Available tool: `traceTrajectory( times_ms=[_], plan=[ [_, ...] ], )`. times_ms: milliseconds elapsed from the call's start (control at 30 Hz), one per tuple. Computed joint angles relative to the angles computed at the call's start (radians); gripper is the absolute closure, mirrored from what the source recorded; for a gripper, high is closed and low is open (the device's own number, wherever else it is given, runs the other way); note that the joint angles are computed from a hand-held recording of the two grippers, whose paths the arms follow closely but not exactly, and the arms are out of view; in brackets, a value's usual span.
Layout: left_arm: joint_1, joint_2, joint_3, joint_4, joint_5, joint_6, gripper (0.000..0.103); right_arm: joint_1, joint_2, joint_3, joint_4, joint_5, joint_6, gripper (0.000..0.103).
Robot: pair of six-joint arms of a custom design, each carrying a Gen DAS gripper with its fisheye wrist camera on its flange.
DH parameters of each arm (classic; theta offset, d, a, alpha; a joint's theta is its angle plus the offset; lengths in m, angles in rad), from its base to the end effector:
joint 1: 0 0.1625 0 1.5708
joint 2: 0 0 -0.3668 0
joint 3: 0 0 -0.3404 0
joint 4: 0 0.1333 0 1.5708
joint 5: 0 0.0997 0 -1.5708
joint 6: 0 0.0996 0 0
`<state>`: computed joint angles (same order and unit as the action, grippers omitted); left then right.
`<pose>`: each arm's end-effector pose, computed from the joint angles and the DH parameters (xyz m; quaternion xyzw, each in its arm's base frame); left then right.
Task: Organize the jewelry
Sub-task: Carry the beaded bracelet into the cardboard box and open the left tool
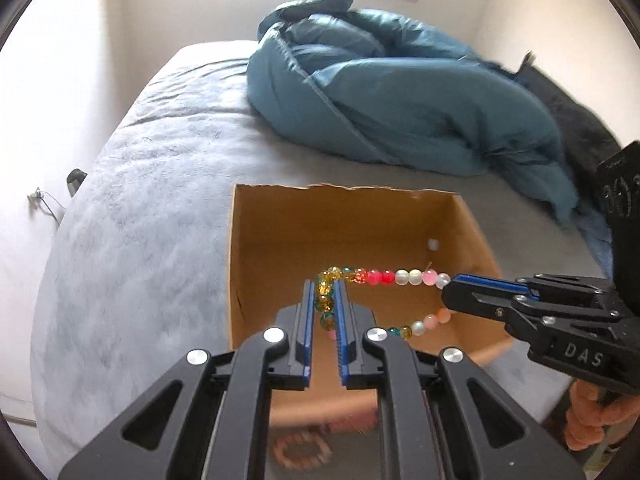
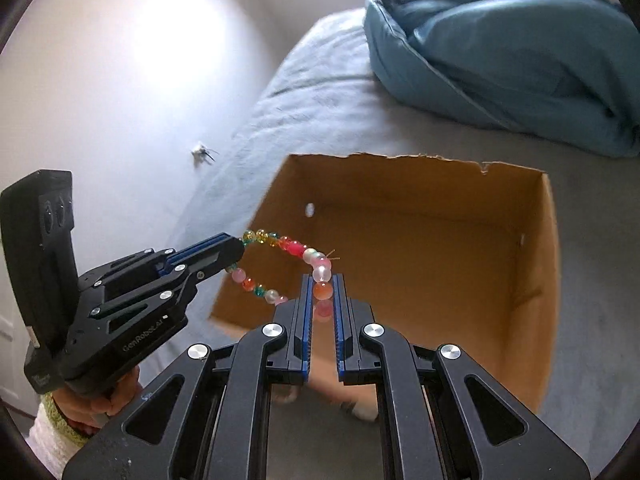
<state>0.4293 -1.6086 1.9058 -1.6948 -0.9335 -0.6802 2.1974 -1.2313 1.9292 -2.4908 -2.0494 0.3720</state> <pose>-0.2799 -0.3399 0.3333 0.2427 0.9149 -0.1962 0.2562 0.3638 -0.3535 0.2253 0.0965 -0.9610 0.2073 0.1553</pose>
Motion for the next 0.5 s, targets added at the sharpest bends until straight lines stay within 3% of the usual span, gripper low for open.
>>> traceTrajectory(
  times_ms=[200,367,500],
  plan=[
    [0.150,0.174,-0.054,-0.073,0.030,0.095,0.094,-0.134,0.124,-0.102,0.031,0.055,-0.047,0.095],
    [0.207,0.257,-0.093,-0.059,0.055,0.117,0.094,-0.210,0.180,-0.145,0.046,0.117,-0.052,0.095],
    [0.211,0.281,-0.090,-0.065,0.083,0.128,0.094,-0.238,0.196,-0.159,0.063,0.140,-0.043,0.092]
  ],
)
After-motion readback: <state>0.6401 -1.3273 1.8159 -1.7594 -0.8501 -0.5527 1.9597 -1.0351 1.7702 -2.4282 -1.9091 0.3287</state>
